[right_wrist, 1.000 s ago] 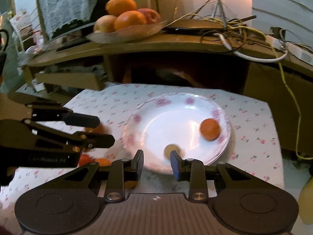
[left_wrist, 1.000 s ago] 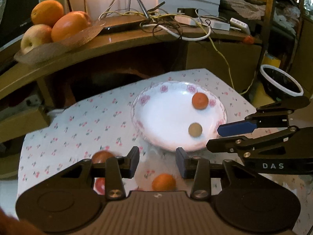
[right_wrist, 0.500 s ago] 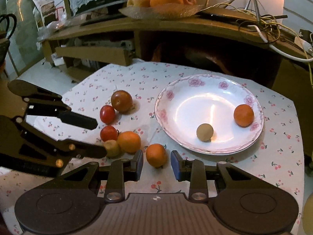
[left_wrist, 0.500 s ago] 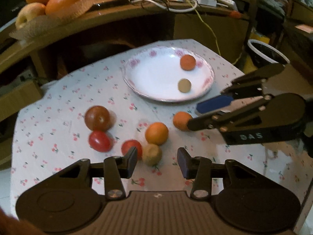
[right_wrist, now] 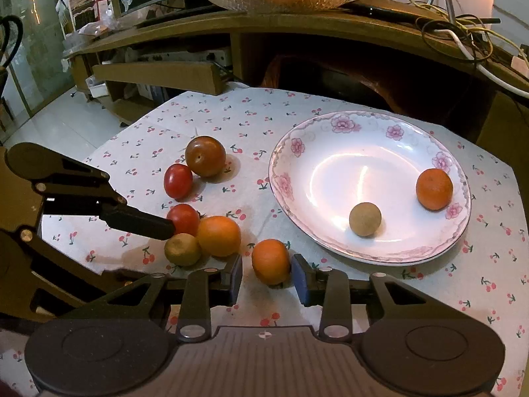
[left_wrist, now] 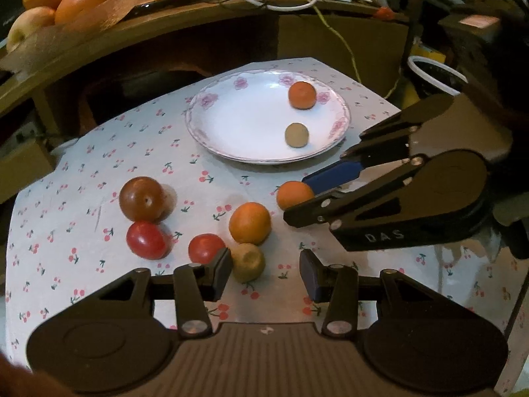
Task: Organize fruits
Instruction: 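Grasp another tangerine with the right tool, then grasp a small brown round fruit with the left tool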
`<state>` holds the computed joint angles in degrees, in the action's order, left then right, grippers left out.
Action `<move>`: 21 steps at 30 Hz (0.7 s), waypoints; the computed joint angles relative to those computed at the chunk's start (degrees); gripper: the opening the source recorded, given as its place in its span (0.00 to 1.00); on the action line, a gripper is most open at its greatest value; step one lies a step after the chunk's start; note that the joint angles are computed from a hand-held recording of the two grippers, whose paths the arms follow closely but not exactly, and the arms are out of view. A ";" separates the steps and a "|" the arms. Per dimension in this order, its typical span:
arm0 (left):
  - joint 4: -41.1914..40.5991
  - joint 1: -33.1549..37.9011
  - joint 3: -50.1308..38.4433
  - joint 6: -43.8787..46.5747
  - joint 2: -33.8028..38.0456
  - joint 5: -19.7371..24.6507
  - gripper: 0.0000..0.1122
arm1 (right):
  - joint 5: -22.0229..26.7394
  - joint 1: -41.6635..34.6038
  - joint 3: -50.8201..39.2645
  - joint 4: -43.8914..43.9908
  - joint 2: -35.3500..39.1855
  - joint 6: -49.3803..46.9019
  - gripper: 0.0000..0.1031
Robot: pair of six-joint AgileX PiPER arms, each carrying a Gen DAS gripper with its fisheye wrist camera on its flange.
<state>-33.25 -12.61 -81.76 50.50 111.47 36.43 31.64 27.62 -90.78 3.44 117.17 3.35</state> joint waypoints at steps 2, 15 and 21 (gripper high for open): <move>-0.82 0.26 -0.16 0.79 0.02 0.74 0.44 | 1.02 0.06 -0.50 -0.86 0.17 0.59 0.30; -5.67 2.11 -1.41 6.65 0.31 6.61 0.44 | 6.00 -1.13 -0.97 4.18 -1.49 -4.45 0.25; -2.28 0.40 -0.49 2.86 0.86 1.01 0.46 | 6.47 -1.16 -1.35 0.52 -1.16 -1.97 0.25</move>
<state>-35.53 -12.21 -82.25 53.36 112.33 37.45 38.11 26.46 -92.12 3.96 116.02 1.37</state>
